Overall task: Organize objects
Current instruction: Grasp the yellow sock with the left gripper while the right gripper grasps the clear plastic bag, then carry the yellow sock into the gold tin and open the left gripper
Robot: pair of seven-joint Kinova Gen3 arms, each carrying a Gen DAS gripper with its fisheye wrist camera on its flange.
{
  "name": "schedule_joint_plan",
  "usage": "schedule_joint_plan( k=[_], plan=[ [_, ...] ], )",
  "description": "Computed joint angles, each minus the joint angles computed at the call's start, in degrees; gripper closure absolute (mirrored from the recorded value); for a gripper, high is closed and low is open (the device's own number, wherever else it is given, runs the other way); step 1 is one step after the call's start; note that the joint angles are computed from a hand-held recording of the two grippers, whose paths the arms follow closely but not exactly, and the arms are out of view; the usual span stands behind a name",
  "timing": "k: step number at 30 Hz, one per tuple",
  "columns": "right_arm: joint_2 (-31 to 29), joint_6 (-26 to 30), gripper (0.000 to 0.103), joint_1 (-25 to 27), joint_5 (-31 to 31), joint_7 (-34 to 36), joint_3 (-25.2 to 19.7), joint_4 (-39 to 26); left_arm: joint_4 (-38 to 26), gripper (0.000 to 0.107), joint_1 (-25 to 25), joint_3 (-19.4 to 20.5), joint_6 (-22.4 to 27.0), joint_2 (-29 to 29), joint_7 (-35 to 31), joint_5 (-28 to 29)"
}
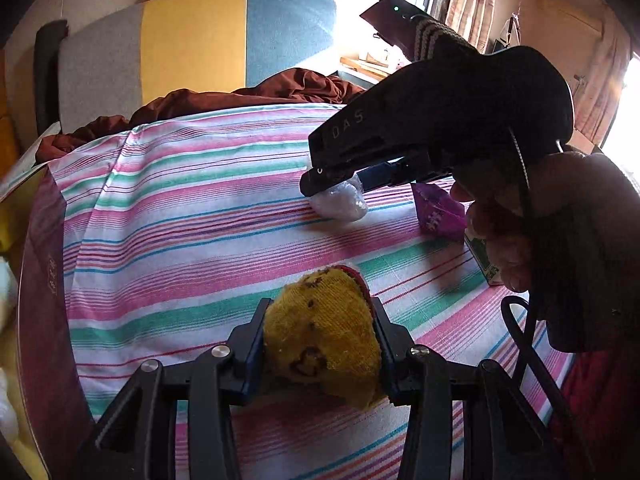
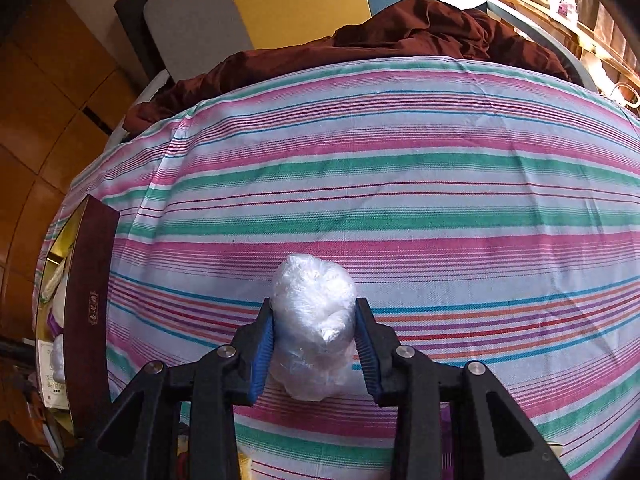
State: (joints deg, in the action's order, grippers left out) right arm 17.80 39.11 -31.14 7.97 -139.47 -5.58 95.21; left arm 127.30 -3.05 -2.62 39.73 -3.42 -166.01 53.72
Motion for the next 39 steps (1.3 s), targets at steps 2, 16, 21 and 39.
schedule_joint_plan(
  k=[2, 16, 21, 39],
  plan=[
    [0.02, 0.42, 0.066, -0.45, 0.59, -0.53, 0.21, -0.13, -0.70, 0.062, -0.36, -0.19, 1.04, -0.38, 2.42, -2.23],
    [1.64, 4.92, 0.067, -4.39, 7.36, -4.06, 1.00, -2.61, -2.32, 0.064, -2.55, -6.30, 7.09, -7.49, 6.28, -8.18],
    [2.36, 6.65, 0.066, -5.35, 8.97, -4.40, 1.04, -3.71, -4.93, 0.064, -4.90, -10.34, 10.50, -9.26, 7.51, -8.36],
    [4.32, 11.90, 0.067, -8.83, 14.27, -5.92, 1.43, -6.95, -19.51, 0.063, -23.93, -14.91, 14.04, 3.44, 12.93, -6.06]
  ],
)
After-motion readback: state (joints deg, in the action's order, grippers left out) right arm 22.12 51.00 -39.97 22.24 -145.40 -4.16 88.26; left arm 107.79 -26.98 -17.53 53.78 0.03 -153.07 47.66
